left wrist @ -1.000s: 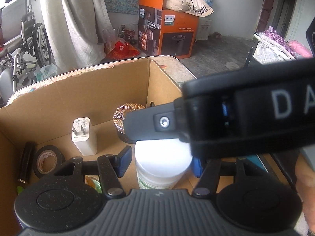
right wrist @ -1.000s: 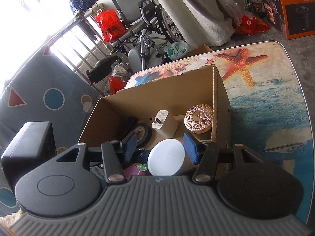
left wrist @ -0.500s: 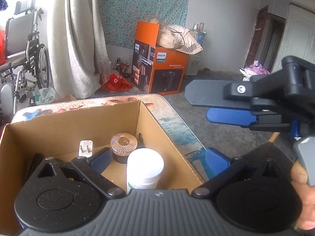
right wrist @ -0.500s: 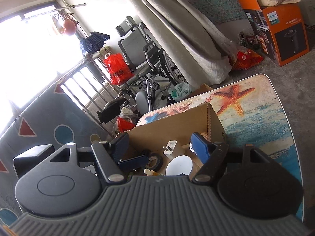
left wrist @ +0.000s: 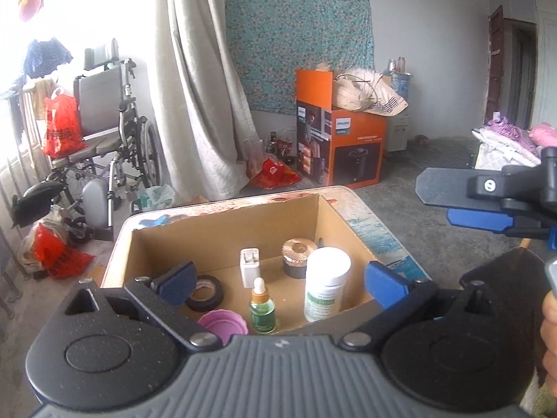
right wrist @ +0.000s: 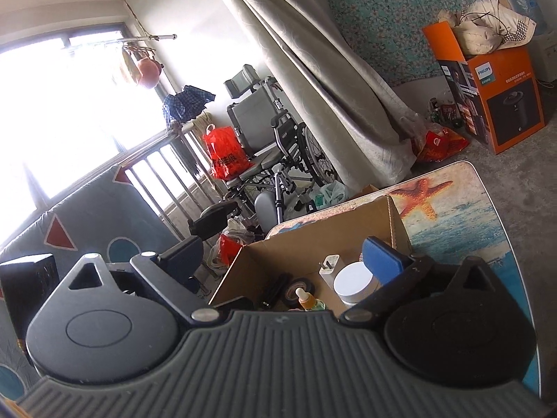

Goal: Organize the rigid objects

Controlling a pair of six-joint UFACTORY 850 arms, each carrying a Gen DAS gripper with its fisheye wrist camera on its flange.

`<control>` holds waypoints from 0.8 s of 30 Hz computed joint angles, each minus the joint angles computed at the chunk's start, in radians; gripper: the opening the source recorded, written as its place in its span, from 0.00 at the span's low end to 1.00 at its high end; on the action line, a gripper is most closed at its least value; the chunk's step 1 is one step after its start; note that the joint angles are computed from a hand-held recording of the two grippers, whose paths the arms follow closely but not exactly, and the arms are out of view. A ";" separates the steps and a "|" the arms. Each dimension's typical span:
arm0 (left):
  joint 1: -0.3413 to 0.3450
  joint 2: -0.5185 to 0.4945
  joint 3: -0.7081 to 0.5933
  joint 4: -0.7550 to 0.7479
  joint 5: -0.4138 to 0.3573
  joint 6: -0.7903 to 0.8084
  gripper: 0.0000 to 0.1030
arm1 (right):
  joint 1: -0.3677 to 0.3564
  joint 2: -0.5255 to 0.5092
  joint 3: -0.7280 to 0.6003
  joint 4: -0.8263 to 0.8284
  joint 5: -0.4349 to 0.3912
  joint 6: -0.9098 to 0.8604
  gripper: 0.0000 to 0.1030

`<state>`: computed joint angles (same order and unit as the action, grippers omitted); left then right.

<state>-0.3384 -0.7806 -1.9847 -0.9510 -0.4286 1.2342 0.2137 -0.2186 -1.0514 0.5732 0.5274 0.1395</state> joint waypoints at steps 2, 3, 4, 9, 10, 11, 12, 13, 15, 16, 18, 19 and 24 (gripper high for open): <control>-0.012 0.018 0.032 0.114 0.077 -0.096 1.00 | 0.017 -0.007 -0.005 0.062 0.004 -0.057 0.98; -0.016 0.023 0.044 0.181 0.099 -0.160 1.00 | 0.028 -0.012 -0.008 0.101 0.011 -0.092 0.98; -0.018 0.023 0.045 0.248 0.104 -0.228 1.00 | 0.040 -0.018 -0.014 0.155 0.017 -0.145 0.99; 0.015 0.018 0.057 0.158 0.032 -0.166 1.00 | 0.095 -0.056 -0.059 0.496 0.044 -0.497 0.99; 0.017 0.020 0.065 0.160 0.044 -0.168 1.00 | 0.101 -0.063 -0.069 0.552 0.050 -0.556 0.99; 0.019 0.023 0.075 0.170 0.059 -0.183 1.00 | 0.113 -0.072 -0.080 0.629 0.067 -0.632 0.99; 0.020 0.024 0.081 0.182 0.074 -0.203 1.00 | 0.123 -0.090 -0.099 0.714 0.090 -0.721 0.99; 0.022 0.024 0.083 0.190 0.085 -0.221 1.00 | 0.132 -0.102 -0.112 0.768 0.107 -0.778 0.99; 0.027 0.010 0.063 0.253 0.080 -0.312 1.00 | 0.139 -0.138 -0.149 0.856 0.121 -0.887 0.99; 0.031 0.004 0.056 0.264 0.073 -0.333 1.00 | 0.141 -0.156 -0.167 0.882 0.115 -0.930 0.99; 0.034 -0.009 0.040 0.309 0.072 -0.395 1.00 | 0.138 -0.187 -0.205 0.926 0.081 -1.000 0.99; 0.035 -0.014 0.034 0.337 0.079 -0.424 1.00 | 0.138 -0.204 -0.228 0.954 0.067 -1.036 0.99; 0.036 -0.041 0.003 0.512 0.091 -0.592 1.00 | 0.147 -0.303 -0.372 1.115 0.065 -1.266 0.99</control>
